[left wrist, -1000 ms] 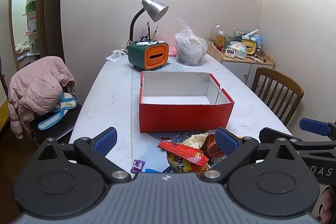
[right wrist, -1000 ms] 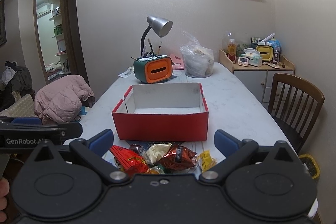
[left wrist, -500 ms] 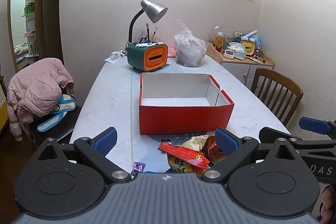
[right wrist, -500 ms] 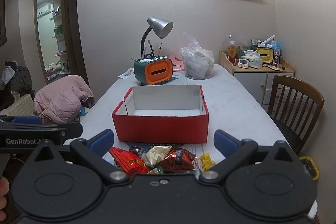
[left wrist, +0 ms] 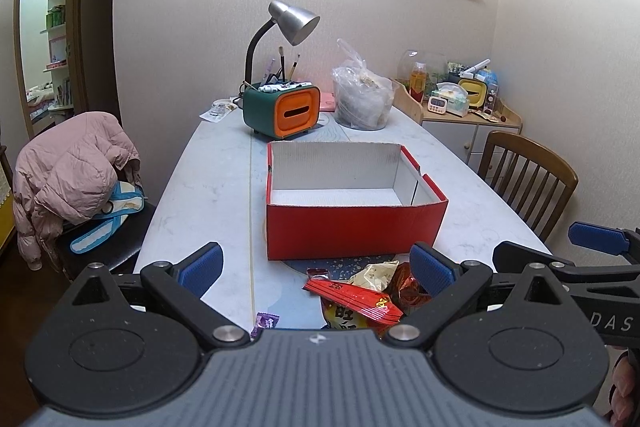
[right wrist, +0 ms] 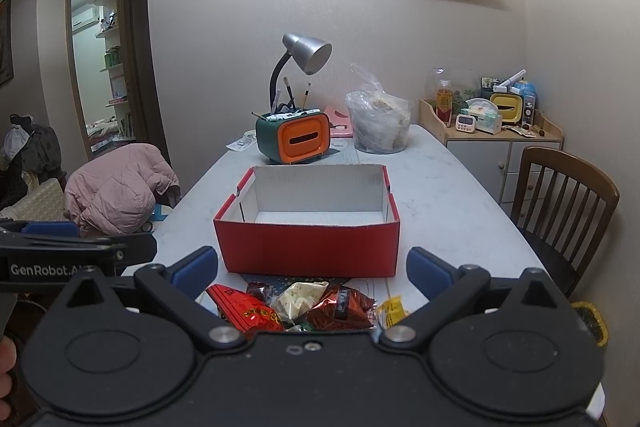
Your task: Organize snacks
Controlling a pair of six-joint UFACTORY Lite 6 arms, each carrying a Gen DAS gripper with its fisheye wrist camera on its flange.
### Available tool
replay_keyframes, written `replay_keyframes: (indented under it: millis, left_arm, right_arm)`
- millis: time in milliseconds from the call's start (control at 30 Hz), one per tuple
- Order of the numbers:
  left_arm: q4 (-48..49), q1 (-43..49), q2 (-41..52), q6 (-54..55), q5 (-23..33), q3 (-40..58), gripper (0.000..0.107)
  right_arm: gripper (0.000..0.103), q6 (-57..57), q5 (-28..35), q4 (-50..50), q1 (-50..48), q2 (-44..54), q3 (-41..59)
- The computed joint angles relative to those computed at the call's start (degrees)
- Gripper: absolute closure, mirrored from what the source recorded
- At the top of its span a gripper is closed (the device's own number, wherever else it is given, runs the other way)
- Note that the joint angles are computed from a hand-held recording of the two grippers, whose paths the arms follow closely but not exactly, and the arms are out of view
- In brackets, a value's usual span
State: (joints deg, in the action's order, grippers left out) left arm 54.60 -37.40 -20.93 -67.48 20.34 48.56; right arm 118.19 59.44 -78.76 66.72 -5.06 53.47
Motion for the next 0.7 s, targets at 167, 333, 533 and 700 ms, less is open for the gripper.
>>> replay_keyframes:
  millis: [167, 333, 533, 700]
  left_arm:
    - [-5.13, 1.88, 1.69, 5.64, -0.92, 2.11, 0.007]
    - [-14.40, 5.79, 3.98, 14.38, -4.02, 2.70, 0.007]
    - [-25.50, 10.18, 7.68, 24.46, -5.93, 3.29, 0.007]
    - [-32.39, 14.78, 10.32, 30.25, -7.37, 2.69, 0.007]
  right_arm:
    - [0.002, -1.39, -0.74, 0.41, -0.73, -0.08, 0.77]
    - [0.002, -2.88, -4.11, 0.48, -3.03, 0.81, 1.57]
    - [0.003, -3.93, -10.24, -0.82, -6.75, 3.77, 2.68]
    - [0.004, -5.39, -15.82, -1.59, -9.95, 6.77, 3.71]
